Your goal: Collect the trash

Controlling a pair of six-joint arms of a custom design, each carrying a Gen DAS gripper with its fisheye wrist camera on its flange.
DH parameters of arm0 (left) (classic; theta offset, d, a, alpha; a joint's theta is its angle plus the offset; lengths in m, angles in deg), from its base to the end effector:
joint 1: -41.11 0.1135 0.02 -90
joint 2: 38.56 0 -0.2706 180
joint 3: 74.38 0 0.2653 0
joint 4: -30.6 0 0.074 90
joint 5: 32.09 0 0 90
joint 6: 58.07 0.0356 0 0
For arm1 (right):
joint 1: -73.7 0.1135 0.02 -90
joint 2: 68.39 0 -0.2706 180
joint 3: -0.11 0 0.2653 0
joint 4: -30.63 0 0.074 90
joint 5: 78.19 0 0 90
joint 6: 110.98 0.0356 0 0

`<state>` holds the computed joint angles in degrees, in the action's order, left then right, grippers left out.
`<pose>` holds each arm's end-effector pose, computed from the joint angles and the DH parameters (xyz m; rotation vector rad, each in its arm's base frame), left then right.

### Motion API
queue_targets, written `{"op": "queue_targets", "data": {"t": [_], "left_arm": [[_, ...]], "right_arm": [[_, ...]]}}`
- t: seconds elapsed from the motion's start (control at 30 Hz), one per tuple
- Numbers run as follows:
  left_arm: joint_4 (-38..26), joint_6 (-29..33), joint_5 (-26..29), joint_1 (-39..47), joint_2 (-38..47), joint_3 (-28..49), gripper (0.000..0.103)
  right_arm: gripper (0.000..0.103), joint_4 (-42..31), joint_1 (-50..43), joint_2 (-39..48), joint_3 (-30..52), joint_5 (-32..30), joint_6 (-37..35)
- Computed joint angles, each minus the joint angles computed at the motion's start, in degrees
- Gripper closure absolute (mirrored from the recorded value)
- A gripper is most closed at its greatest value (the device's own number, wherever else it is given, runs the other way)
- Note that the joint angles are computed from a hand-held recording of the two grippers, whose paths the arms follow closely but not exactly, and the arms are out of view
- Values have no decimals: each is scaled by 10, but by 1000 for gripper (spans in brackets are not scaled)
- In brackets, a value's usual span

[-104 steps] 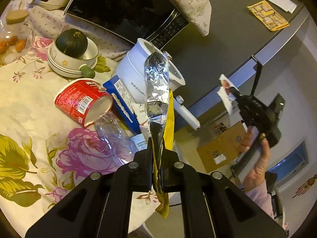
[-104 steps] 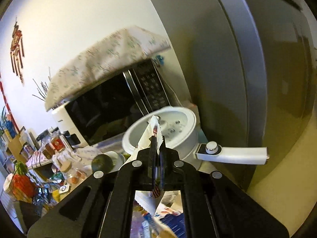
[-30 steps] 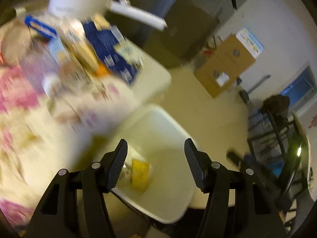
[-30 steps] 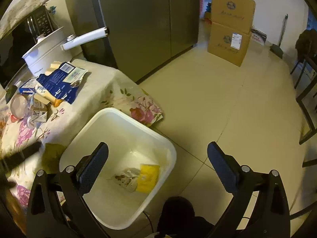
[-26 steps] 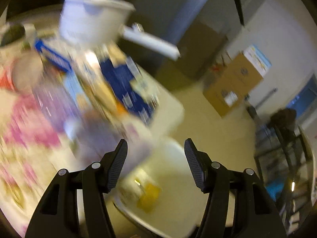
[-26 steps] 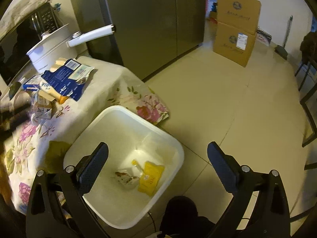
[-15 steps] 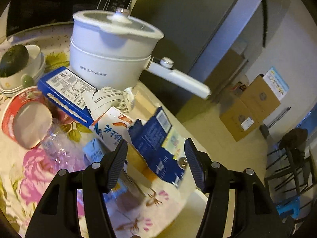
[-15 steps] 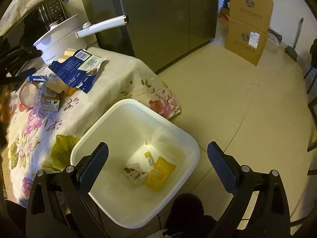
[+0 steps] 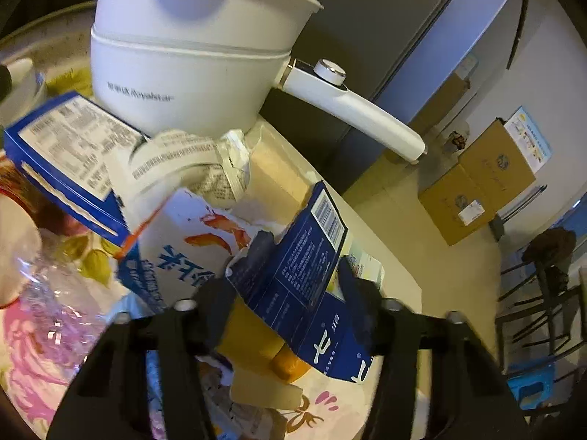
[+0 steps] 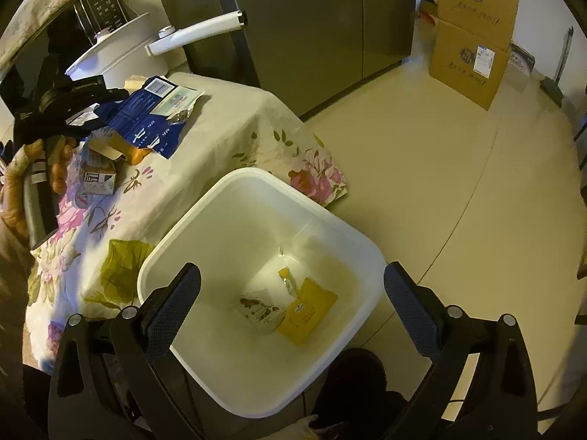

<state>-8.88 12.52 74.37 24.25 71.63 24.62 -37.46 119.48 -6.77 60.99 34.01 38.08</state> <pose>0.4203 -0.1379 0.2323 0.0737 2.5080 -0.6231 0.1458 0.1306 0.2484 0.3973 2.5843 0.0743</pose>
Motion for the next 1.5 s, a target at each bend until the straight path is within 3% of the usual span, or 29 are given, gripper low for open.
{"op": "queue_targets", "data": {"t": [0.07, 0.3, 0.47, 0.63, 0.77, 0.9, 1.0, 1.17, 1.3, 1.37, 1.5], "left_arm": [[7, -2, 16, 1, -2, -10, 88], [64, -23, 54, 4, -82, -101, 101], [78, -39, 93, 22, -183, -161, 102], [51, -44, 115, 65, -295, -196, 102], [26, -49, 115, 122, -382, -217, 102], [4, -28, 119, 196, -455, -238, 102], [3, -22, 135, 239, -466, -242, 102], [5, -5, 169, 300, -452, -244, 102], [4, -1, 213, 344, -429, -236, 102], [0, 1, 230, 362, -429, -235, 102], [-6, 9, 251, 382, -428, -230, 102]], "right_arm": [[7, -1, 2, 1, 1, 1, 0], [7, 2, 7, 3, 4, 6, 4], [7, 1, 14, 13, 19, 25, 1], [7, 22, -10, 37, 55, 5, -46], [7, 77, -63, 92, 115, -45, -118], [7, 126, -130, 229, 238, -129, -163], [7, 128, -156, 344, 358, -199, -155], [8, 91, -142, 497, 552, -199, -177], [16, 81, -150, 547, 607, -267, -185], [21, 113, -151, 531, 576, -297, -206], [23, 90, -108, 529, 576, -231, -317]]}}
